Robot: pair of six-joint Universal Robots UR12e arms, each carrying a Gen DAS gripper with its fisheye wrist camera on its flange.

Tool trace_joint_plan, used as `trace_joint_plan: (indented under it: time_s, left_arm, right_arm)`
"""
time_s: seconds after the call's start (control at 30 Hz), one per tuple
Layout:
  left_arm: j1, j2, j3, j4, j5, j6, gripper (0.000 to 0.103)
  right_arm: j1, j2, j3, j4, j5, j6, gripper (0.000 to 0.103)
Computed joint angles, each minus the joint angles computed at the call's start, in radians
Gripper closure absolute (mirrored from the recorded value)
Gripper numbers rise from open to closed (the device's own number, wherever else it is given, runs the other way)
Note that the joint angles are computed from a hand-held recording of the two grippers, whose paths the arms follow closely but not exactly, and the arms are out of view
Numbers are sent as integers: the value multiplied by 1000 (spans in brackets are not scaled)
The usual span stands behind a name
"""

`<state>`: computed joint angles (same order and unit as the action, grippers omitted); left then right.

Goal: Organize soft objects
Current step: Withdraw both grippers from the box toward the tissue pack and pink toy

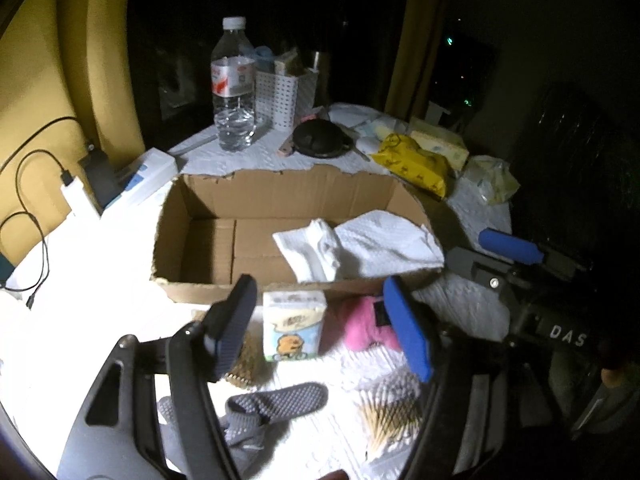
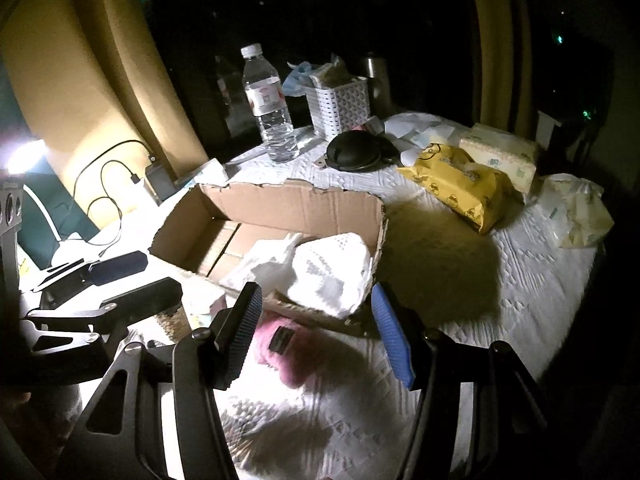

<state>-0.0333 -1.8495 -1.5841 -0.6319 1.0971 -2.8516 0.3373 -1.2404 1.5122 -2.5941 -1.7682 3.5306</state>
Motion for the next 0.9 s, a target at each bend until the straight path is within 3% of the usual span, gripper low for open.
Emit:
trace_joint_plan:
  time_s: [0.9]
  left_arm:
    - [51,68,-101,30,23,20,35]
  right_arm:
    - [58,-15,23,-9,-30,30,36]
